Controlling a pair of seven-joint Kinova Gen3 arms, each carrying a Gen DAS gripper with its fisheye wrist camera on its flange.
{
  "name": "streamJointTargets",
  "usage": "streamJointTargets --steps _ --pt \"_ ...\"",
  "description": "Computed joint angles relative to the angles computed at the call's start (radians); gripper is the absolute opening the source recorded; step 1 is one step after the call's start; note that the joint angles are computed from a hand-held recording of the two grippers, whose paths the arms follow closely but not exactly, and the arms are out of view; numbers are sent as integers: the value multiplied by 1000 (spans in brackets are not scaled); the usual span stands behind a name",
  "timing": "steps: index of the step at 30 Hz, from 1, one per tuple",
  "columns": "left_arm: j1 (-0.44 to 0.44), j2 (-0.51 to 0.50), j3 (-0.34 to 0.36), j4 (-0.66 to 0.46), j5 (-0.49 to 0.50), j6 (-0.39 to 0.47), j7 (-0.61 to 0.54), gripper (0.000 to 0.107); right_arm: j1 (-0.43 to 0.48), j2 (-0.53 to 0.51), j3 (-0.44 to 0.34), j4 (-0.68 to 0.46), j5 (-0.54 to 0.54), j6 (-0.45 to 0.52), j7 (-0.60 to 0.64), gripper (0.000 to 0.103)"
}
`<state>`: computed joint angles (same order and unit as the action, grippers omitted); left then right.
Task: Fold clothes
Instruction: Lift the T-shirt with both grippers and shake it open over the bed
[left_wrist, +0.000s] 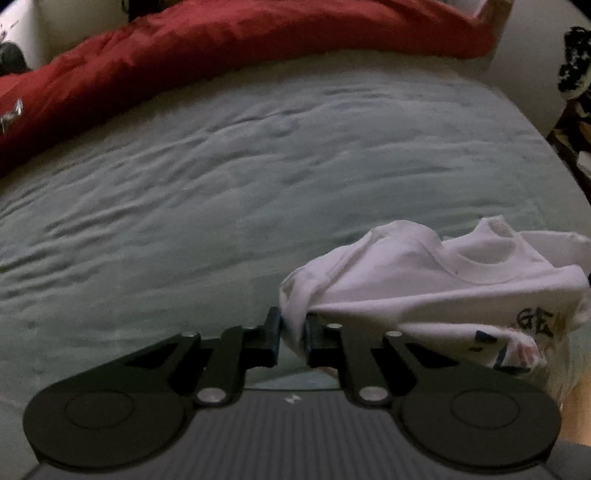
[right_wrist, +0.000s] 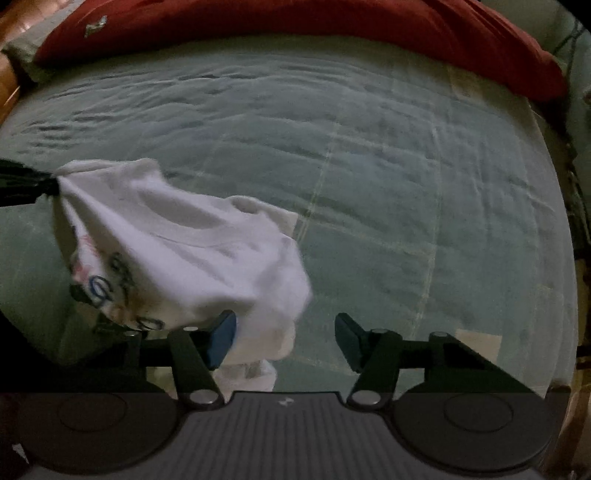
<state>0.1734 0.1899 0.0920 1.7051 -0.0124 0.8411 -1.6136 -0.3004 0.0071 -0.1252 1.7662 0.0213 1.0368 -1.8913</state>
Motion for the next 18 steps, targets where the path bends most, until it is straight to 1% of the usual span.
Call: streamJointTargets --steps 2,6,8,9,10,11,12,13,16,18 --pt "-20 12 2 3 19 1 -50 11 7 12 7 -9 -28 -12 9 65" --pt "-23 34 -5 3 21 4 -58 11 28 51 20 -23 -94 -33 67 63" --pt "-32 36 -8 6 36 5 -54 11 49 76 29 -31 -151 -31 113 53" --pt "-36 37 -9 6 43 7 -56 11 63 89 35 -35 -187 -24 138 41" --pt "-39 37 -9 4 46 11 -57 11 78 102 39 -40 -224 -17 162 24" --pt "-40 37 -9 2 48 16 -57 11 100 115 28 -47 -244 -8 172 16" --pt "-40 36 -8 -2 50 23 -56 11 104 117 27 -54 -249 0 188 14" --pt "-41 36 -7 -11 53 30 -58 11 89 115 38 -63 -238 10 196 12" --pt "-39 31 -4 -35 52 34 -65 11 79 106 37 -94 -188 28 202 10" --pt "-31 25 -3 -53 41 27 -70 11 69 104 38 -117 -135 34 198 10"
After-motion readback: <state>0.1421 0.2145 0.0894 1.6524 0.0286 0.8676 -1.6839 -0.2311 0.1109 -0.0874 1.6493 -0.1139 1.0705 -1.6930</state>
